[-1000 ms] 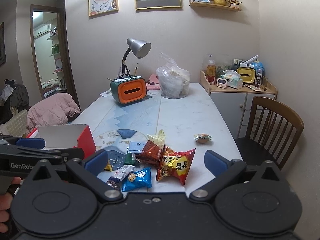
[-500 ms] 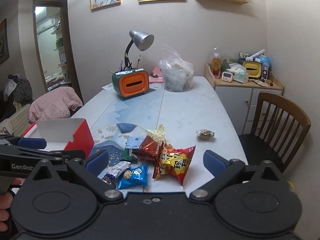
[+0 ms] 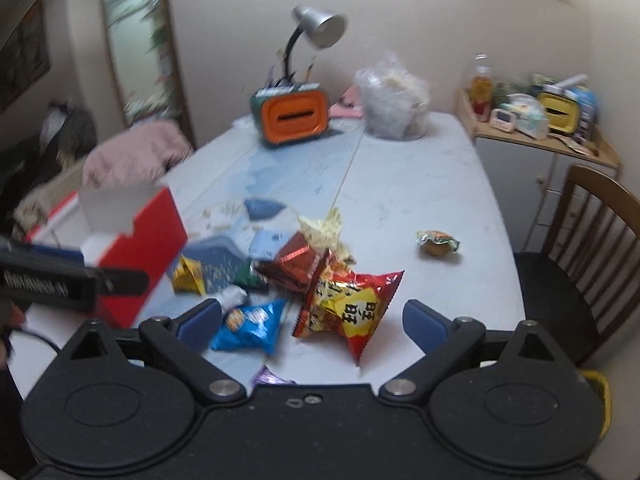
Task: Organize snacks
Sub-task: 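Grasp the red-yellow chip bag with the right tool while the left tool grasps the purple candy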
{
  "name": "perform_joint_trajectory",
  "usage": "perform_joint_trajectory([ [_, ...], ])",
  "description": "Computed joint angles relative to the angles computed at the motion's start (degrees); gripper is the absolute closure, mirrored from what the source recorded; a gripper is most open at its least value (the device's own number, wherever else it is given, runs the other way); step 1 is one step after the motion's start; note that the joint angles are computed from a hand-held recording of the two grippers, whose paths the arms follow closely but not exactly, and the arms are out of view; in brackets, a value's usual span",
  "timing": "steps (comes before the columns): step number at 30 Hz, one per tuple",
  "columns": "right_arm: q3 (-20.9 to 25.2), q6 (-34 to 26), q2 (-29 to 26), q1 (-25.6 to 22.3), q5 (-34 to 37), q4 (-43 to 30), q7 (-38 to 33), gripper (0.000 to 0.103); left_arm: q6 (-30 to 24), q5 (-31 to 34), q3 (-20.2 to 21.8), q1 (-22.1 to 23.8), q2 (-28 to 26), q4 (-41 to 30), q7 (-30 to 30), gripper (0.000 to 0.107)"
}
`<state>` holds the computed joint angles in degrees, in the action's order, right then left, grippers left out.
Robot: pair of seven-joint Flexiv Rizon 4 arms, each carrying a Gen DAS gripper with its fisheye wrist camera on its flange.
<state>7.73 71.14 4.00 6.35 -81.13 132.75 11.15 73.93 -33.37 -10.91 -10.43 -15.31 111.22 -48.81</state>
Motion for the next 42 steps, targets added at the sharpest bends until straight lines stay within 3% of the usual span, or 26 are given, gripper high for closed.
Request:
perform_joint_trajectory([
  [6, -3.94, 7.91, -3.43, -3.80, -4.24, -1.59, -9.41, 0.008, -3.10, 6.55, 2.17, -2.09, -2.24, -2.89, -6.86, 0.004],
  [10, -5.19, 12.25, -7.56, -5.14, -2.69, -4.39, -22.06, 0.008, -4.08, 8.94, 1.90, -2.67, -3.13, -4.23, -9.24, 0.004],
  [12, -5.02, 13.23, -10.00, -4.77, 3.96, -5.37, -33.21, 0.008, -4.53, 9.82, 2.00, -3.04, -3.45, -4.72, -10.95, 0.004],
  [15, -2.78, 12.09, -13.82, -3.38, 21.36, -7.12, -53.33, 0.009, -4.61, 10.86, 2.12, -3.35, -3.54, -4.74, -12.96, 0.004],
  [19, 1.78, 8.13, -18.01, -3.58, 37.28, -10.80, -73.05, 0.016, -5.05, 11.89, 2.16, -3.46, -4.19, -5.23, -14.94, 0.004],
  [24, 4.15, 2.57, -20.47, -3.06, 46.05, -14.14, -88.70, 0.027, -6.32, 13.43, 2.17, -3.84, -4.93, -5.34, -16.55, 0.004],
  [28, 1.08, 2.57, -20.26, -0.19, 46.63, -13.46, -90.61, 0.044, -6.48, 14.39, 1.94, -4.20, -5.57, -5.04, -16.93, 0.004],
  [35, -2.88, 5.13, -17.17, 2.74, 54.51, -10.01, -85.90, 0.052, -5.68, 14.56, 0.52, -4.35, -7.06, -3.97, -15.43, 0.004],
  [42, -5.58, 10.35, -12.11, 3.57, 54.98, -3.07, -72.39, 0.052, -4.21, 15.46, 0.03, -4.90, -9.95, -3.54, -13.34, 0.004],
])
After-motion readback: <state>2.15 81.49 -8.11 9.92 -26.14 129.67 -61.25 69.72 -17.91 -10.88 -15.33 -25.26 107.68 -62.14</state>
